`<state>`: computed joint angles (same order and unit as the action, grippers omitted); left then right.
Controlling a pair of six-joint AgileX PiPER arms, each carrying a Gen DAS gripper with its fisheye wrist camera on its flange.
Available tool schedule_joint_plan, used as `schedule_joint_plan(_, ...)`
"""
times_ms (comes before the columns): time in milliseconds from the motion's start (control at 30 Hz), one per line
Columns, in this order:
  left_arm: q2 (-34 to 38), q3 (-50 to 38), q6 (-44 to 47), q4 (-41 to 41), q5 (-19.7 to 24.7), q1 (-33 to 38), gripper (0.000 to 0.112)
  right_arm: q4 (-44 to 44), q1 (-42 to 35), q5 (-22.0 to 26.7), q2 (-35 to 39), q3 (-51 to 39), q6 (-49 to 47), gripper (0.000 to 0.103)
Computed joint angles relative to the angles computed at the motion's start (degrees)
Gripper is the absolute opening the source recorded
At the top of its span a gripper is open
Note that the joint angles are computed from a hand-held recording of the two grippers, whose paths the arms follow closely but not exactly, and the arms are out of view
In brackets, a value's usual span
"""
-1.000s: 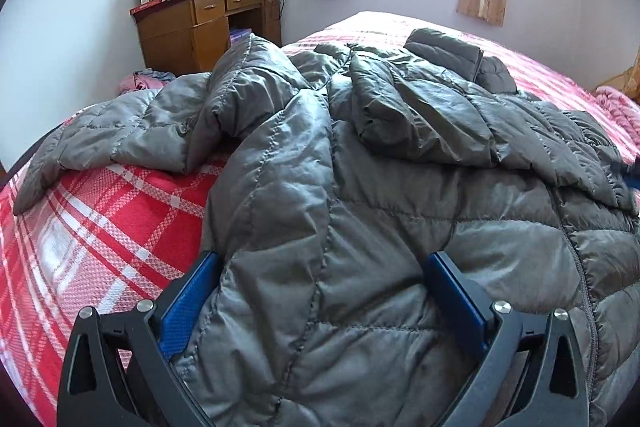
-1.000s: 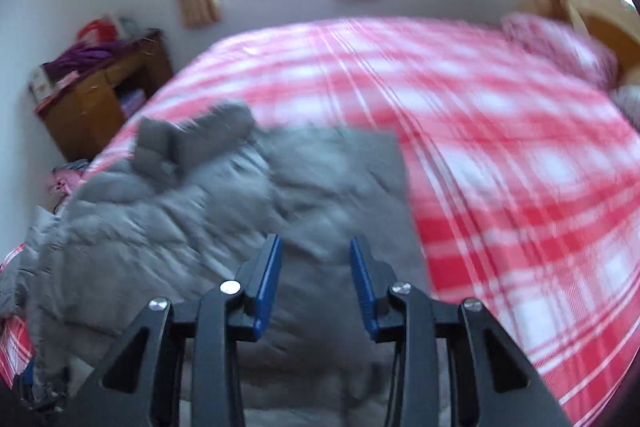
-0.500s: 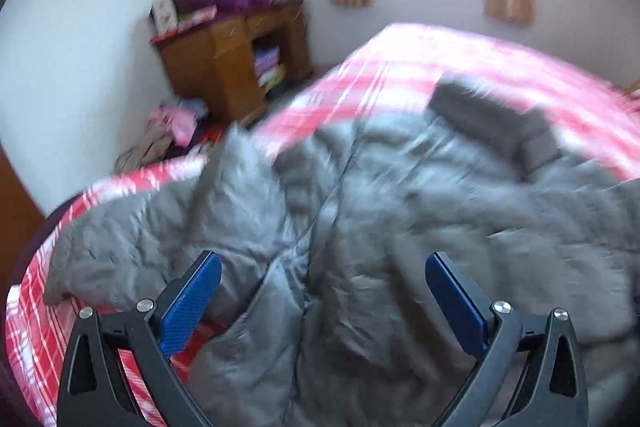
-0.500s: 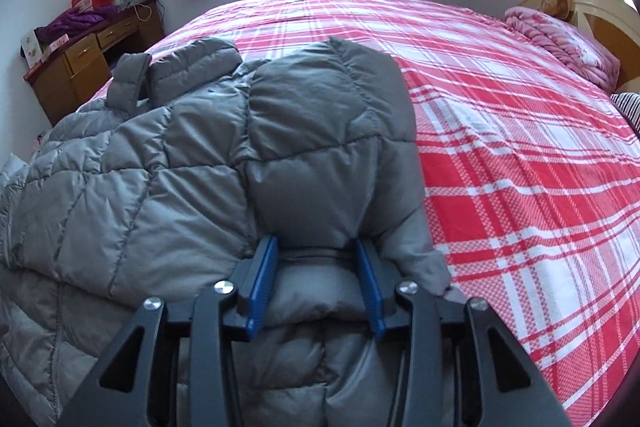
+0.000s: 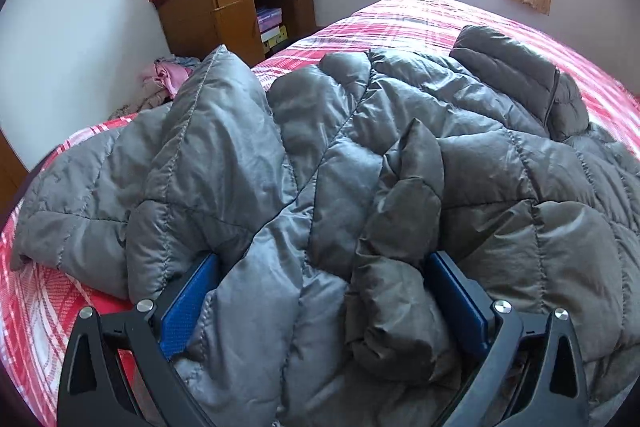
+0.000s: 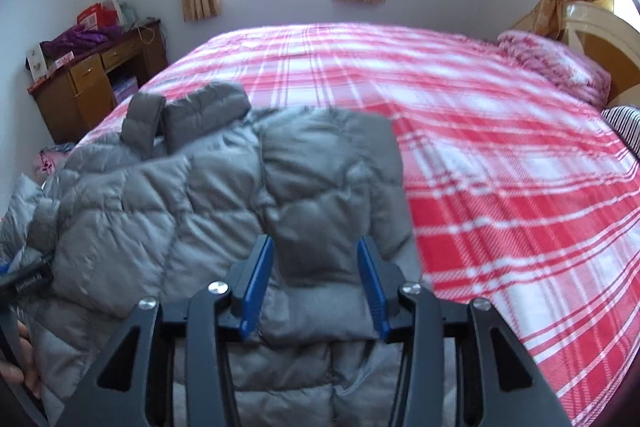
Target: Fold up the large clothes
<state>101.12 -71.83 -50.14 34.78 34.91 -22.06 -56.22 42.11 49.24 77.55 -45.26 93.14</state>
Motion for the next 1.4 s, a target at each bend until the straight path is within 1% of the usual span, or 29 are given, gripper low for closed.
schedule_joint_plan(33,-1.74,1.24,3.41,-2.78,-1.05,1.19,0.102,0.91,-0.74,-0.82,0.78,-0.58,-1.13,0.069)
schedule_joint_plan(67,-3.78,2.72,9.11,-7.57,-2.85,2.54,0.102,2.59,-2.32,-3.07,2.02,-0.76,-3.03,0.08)
schedule_joint_plan(133,-9.31,6.59,16.65,-13.66,-4.98,4.8,0.102,6.85,-6.21,-9.26,6.7,0.22,-7.35,0.081)
schedule_joint_plan(167,-13.5,9.62,20.37,-16.86,-7.0,6.81,0.102,5.6,-6.04,-9.53,6.23,0.72,-6.07,0.082)
schedule_joint_plan(233,-20.57,13.91,31.45,-28.09,-9.31,13.06,0.102,5.14,-5.98,-9.35,5.74,0.92,-5.41,0.082)
schedule_joint_plan(267,-22.82,14.75,37.15,-33.82,-8.96,16.68,0.102,4.95,-5.98,-9.42,5.67,1.05,-5.28,0.082)
schedule_joint_plan(300,-25.13,15.0,42.09,-38.71,-7.39,22.41,0.102,4.57,-6.03,-9.51,5.43,1.26,-4.92,0.082)
schedule_joint_plan(333,-25.83,14.55,44.74,-41.31,-6.15,26.96,0.102,4.59,-6.31,-9.73,5.42,1.28,-5.09,0.082)
schedule_joint_plan(400,-25.11,12.68,45.63,-42.91,-3.71,36.21,0.102,4.6,-6.38,-9.47,5.46,1.15,-5.38,0.082)
schedule_joint_plan(500,-20.06,8.59,50.44,-51.76,1.5,50.7,0.102,4.13,-5.47,-8.78,5.94,1.04,-4.39,0.082)
schedule_joint_plan(533,-17.87,7.17,52.92,-56.92,3.7,55.37,0.102,4.06,-5.61,-8.92,5.93,1.1,-4.39,0.082)
schedule_joint_plan(567,-16.07,6.33,54.11,-61.13,4.97,58.93,0.102,4.17,-5.55,-8.88,5.98,0.97,-4.42,0.082)
schedule_joint_plan(633,-13.28,5.85,53.54,-65.14,5.96,62.44,0.102,4.08,-5.4,-8.73,6.03,0.95,-4.26,0.082)
schedule_joint_plan(700,-8.36,2.91,50.84,-66.44,8.73,63.91,0.102,4.09,-5.59,-8.94,5.96,1.02,-4.33,0.082)
schedule_joint_plan(733,-7.71,3.11,50.5,-66.99,8.63,64.07,0.101,4.12,-5.51,-8.87,5.97,0.99,-4.31,0.082)
schedule_joint_plan(767,-8.46,3.7,49.26,-65.72,6.24,63.29,0.101,4.05,-5.44,-8.83,6.06,0.94,-4.17,0.082)
schedule_joint_plan(800,-8.5,3.51,48.04,-64.51,5.29,62.39,0.101,3.96,-5.17,-8.65,6.01,1.05,-3.89,0.082)
schedule_joint_plan(867,-7.37,2.99,47.99,-64.6,5.22,61.48,0.101,3.89,-5.24,-8.74,6.07,1.06,-3.86,0.082)
schedule_joint_plan(900,-8.12,4.13,46.2,-62.07,2.74,60.26,0.101,3.91,-5.25,-8.75,5.97,1.15,-3.86,0.082)
schedule_joint_plan(933,-8.21,3.96,42.11,-57.25,1.78,58.41,0.093,3.88,-5.33,-8.87,6.06,1.12,-3.85,0.082)
schedule_joint_plan(967,-8.11,3.66,38.0,-51.52,0.65,56.14,0.075,3.85,-5.22,-8.77,6.03,1.12,-3.75,0.082)
schedule_joint_plan(1000,-7.24,2.68,33.55,-45.79,0.3,53.95,0.062,3.76,-5.29,-8.87,6.16,1.05,-3.69,0.082)
schedule_joint_plan(1033,-7.11,2.37,29.92,-40.06,0.36,52.19,0.05,3.72,-5.39,-8.97,6.18,1.01,-3.68,0.082)
schedule_joint_plan(1067,-7.27,2.79,26.07,-35.05,-0.01,50.56,0.042,3.53,-5.08,-8.88,5.76,1.56,-3.24,0.082)
schedule_joint_plan(1100,-7.46,3.38,24.51,-32.32,-0.77,49.66,0.036,3.49,-4.62,-8.67,5.43,1.82,-2.9,0.082)
schedule_joint_plan(1167,-8.46,5.19,25.98,-32.14,-2.84,49.57,0.014,3.4,-4.66,-8.83,5.29,1.97,-2.78,0.082)
schedule_joint_plan(1233,-9.53,5.94,27.31,-33.83,-3.79,49.79,0.011,3.3,-4.68,-8.94,5.27,2.05,-2.62,0.082)
schedule_joint_plan(1333,-13.38,7.47,24.75,-29.96,-5.74,46.97,0.01,3.24,-4.88,-9.17,5.18,2.12,-2.62,0.082)
schedule_joint_plan(1400,-16.51,7.78,23.91,-27.71,-7.04,42.98,0.009,3.18,-4.98,-9.34,5.09,2.22,-2.52,0.082)
